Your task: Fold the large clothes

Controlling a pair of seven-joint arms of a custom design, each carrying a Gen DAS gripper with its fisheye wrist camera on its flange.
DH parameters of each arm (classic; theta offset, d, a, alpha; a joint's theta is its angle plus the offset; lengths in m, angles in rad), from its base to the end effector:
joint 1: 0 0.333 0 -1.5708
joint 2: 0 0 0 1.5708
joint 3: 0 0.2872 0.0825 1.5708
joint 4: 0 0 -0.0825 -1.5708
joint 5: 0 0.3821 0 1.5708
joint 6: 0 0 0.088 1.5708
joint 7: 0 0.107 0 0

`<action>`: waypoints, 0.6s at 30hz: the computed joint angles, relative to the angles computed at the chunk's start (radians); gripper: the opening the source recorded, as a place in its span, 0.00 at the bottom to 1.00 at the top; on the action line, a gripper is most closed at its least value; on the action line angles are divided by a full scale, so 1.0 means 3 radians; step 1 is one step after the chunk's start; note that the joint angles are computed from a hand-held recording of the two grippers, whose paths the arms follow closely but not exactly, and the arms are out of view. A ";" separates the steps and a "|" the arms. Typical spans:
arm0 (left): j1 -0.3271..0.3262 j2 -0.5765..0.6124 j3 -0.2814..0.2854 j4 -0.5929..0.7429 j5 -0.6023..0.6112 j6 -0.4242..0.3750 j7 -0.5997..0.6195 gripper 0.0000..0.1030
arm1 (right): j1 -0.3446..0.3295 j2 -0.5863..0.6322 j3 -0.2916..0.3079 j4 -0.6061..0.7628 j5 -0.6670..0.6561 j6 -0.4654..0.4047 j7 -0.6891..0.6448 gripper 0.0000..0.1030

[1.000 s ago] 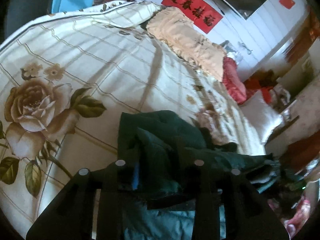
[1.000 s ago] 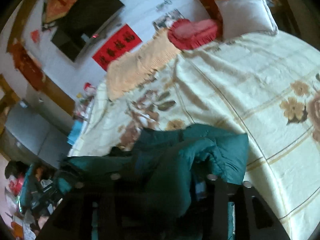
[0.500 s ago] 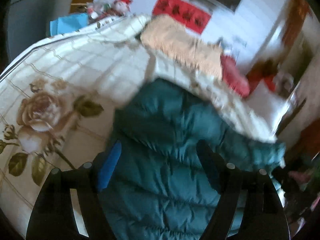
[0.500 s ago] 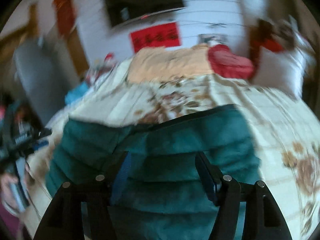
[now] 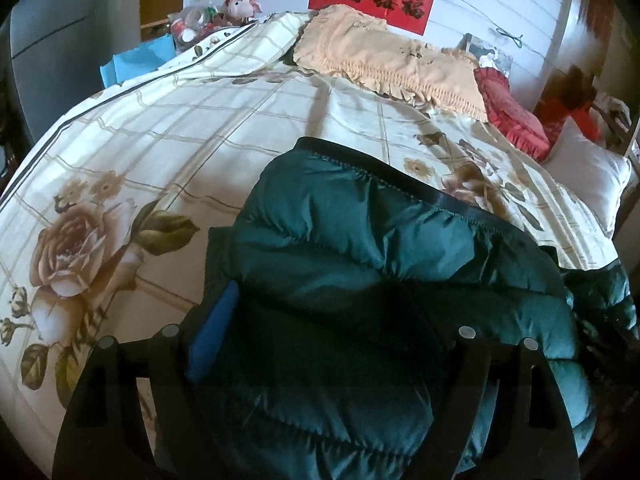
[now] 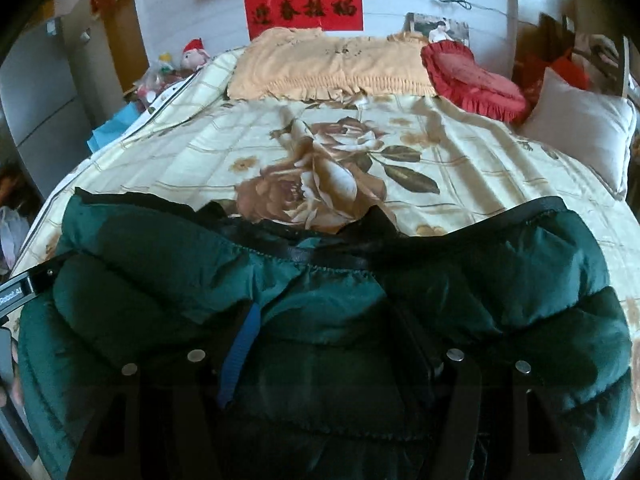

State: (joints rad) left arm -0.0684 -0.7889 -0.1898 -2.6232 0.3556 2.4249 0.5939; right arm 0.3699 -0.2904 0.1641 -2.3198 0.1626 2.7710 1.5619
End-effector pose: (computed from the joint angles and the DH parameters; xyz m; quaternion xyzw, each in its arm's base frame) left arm 0.3664 -0.1011 0.5294 -0.8140 0.4654 -0.2287 0.2619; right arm 0.4430 0.2597 0.5149 -0.7834 0.5051 -0.1527 0.3285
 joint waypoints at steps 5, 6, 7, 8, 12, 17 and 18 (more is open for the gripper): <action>0.0013 0.0102 -0.0007 0.0075 0.0030 -0.0042 0.0029 0.80 | -0.0022 -0.0023 0.0024 -0.0012 -0.0050 -0.0016 0.0061 0.64; 0.0009 0.0091 -0.0001 0.0065 0.0033 -0.0032 0.0033 0.80 | -0.0046 -0.0069 0.0043 -0.0017 -0.0096 -0.0058 0.0107 0.64; 0.0005 0.0070 0.0006 0.0047 0.0034 -0.0020 0.0037 0.80 | -0.0051 -0.0143 0.0046 -0.0048 -0.0104 -0.0077 0.0138 0.64; 0.0004 0.0065 0.0010 0.0044 0.0034 -0.0014 0.0044 0.80 | -0.0013 -0.0237 0.0009 -0.0110 -0.0034 -0.0047 0.0111 0.64; -0.0025 -0.0047 0.0010 0.0052 -0.0009 -0.0123 0.0066 0.80 | 0.0028 -0.0671 -0.0092 -0.0434 0.0209 0.0144 -0.0001 0.65; -0.0041 -0.0242 -0.0084 0.0060 0.0059 -0.0102 -0.0009 0.80 | -0.0411 -0.0836 0.0104 -0.0531 -0.0135 0.0159 0.0157 0.68; -0.0049 -0.0215 -0.0095 0.0092 0.0076 -0.0092 0.0005 0.80 | -0.0503 -0.0803 0.0140 -0.0499 -0.0207 0.0116 0.0220 0.68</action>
State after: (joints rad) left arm -0.0833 -0.8533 -0.2183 -2.5956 0.3785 2.3974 0.5953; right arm 0.2189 -0.5312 0.2062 -2.4694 0.1004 2.8059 1.6277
